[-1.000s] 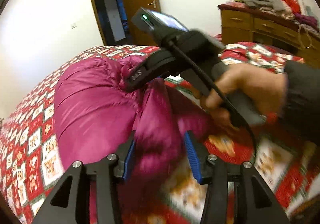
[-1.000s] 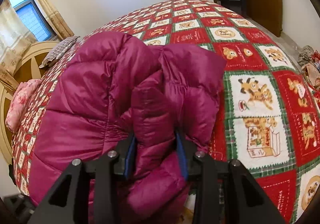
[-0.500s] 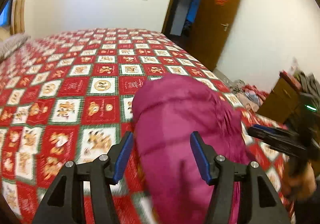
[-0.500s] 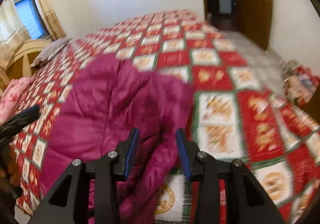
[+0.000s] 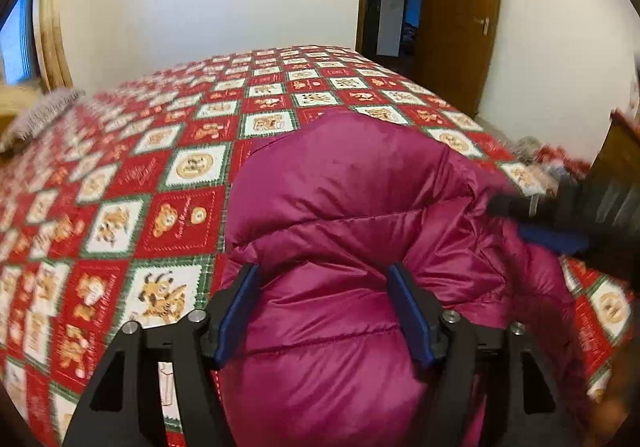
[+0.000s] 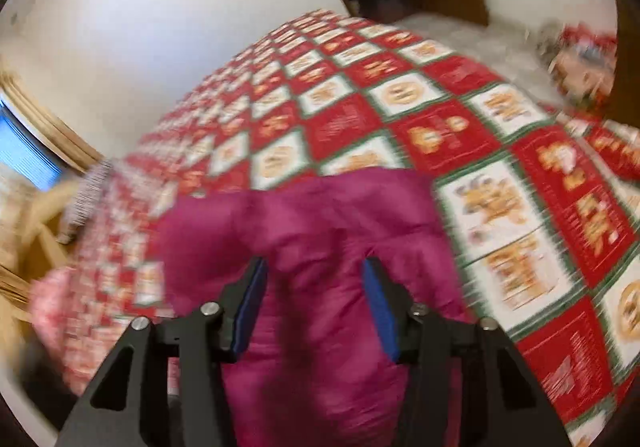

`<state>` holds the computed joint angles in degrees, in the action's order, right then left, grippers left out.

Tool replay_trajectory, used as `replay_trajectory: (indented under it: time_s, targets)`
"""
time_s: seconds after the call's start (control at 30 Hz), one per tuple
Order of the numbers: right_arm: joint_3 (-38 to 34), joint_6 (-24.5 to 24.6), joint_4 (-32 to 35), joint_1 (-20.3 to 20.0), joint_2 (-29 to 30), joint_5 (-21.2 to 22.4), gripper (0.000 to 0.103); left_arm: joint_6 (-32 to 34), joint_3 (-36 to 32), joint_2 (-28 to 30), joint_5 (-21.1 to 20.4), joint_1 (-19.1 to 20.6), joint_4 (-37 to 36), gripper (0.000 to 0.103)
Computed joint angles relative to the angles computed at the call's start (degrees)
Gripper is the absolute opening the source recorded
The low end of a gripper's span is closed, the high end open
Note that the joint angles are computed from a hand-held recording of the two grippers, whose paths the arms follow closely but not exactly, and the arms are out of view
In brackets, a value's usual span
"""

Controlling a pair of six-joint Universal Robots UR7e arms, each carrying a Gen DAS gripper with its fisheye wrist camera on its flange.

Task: Fold large clothes
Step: 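Roll the jacket bundle over with both tools toward the collar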

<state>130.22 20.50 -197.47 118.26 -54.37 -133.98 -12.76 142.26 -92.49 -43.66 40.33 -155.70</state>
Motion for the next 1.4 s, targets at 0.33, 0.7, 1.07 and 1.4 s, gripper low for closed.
replay_trajectory:
  time_s: [0.33,0.7,1.07,1.4]
  targets:
    - [4.35,-11.4,-16.85,-6.84,5.32,0.57,0.066,-5.93,-3.88,6.53,-1.97,5.13,-1.75,0.096]
    - [2.1,-12.2,-15.26,-4.93,7.81,-4.25,0.067,-4.59,-3.86,12.68,-0.22,7.03,-7.16,0.102]
    - [2.18,-12.77,-12.49,-5.37,6.46,-3.06,0.068,-4.2,-3.03,0.88,-8.5,7.92,0.25,0.102]
    - [3.15,-13.78,-15.1,-5.26,6.74,-2.36,0.068,7.08,-8.93,12.06,9.66,1.8,-4.66,0.102]
